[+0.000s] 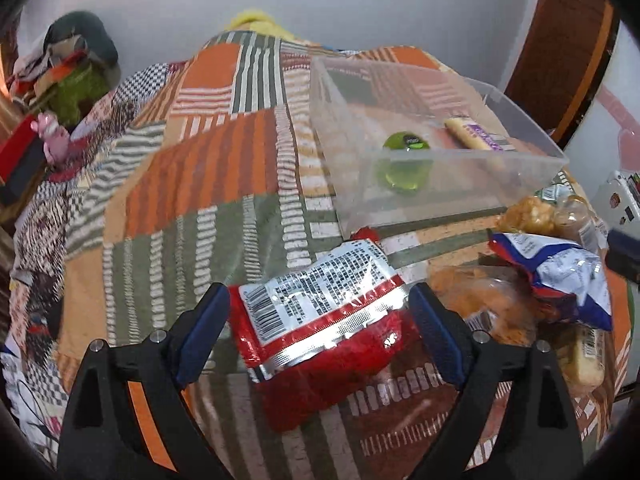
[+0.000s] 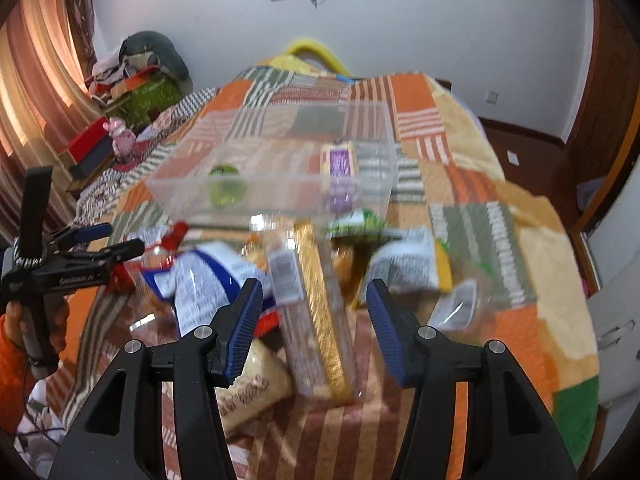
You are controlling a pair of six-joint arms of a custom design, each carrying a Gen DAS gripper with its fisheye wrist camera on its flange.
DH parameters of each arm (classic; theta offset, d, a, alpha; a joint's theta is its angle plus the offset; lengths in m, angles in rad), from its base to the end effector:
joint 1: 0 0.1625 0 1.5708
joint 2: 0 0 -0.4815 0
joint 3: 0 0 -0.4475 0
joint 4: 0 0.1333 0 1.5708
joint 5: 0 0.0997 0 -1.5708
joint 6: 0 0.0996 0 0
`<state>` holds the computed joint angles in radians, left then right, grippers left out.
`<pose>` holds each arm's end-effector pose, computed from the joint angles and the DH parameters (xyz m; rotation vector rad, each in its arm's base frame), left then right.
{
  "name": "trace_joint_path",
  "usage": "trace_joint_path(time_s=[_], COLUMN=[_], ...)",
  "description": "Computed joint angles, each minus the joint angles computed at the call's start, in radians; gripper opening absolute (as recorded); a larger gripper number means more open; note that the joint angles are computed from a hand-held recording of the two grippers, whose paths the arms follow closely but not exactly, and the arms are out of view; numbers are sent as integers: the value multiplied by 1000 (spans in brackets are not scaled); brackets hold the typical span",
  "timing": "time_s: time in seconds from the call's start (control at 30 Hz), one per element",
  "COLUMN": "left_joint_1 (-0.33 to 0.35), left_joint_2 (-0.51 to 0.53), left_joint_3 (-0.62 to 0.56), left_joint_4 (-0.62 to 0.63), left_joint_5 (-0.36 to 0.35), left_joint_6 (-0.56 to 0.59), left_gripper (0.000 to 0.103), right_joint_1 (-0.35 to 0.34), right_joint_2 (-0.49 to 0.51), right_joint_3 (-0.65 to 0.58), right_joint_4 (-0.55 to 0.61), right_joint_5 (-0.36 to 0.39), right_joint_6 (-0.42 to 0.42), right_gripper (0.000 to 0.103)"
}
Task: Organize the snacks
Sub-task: 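Grasp the red chip bag with the left tool while the right grasps the gold bread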
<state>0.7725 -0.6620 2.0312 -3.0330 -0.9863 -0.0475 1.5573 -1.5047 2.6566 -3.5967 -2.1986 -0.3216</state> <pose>-0.2814 -0.5371 -0.0534 0.9238 2.4438 -0.4334 0.0702 -0.3406 0.2589 0.0080 -2.2654 0.9103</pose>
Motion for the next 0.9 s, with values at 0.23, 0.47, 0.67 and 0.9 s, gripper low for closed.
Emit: trace_joint_path(time_s=[0.23, 0.47, 0.67, 0.9], left_joint_1=[44, 56, 46, 30], left_joint_2=[9, 25, 40, 61], left_joint_3=[-19, -38, -67, -80], left_joint_4=[15, 40, 60, 89], left_joint_5=[-66, -53, -46, -42], left_joint_6=[-83, -99, -110, -76], left_gripper=[98, 103, 103, 103], right_joint_1=[-49, -88, -97, -85], right_joint_2=[16, 12, 3, 34], right_joint_3=[6, 9, 17, 14], right_joint_4=[26, 42, 49, 3], right_joint_5=[30, 67, 95, 75], right_joint_6=[18, 24, 35, 9], right_gripper=[51, 51, 49, 40])
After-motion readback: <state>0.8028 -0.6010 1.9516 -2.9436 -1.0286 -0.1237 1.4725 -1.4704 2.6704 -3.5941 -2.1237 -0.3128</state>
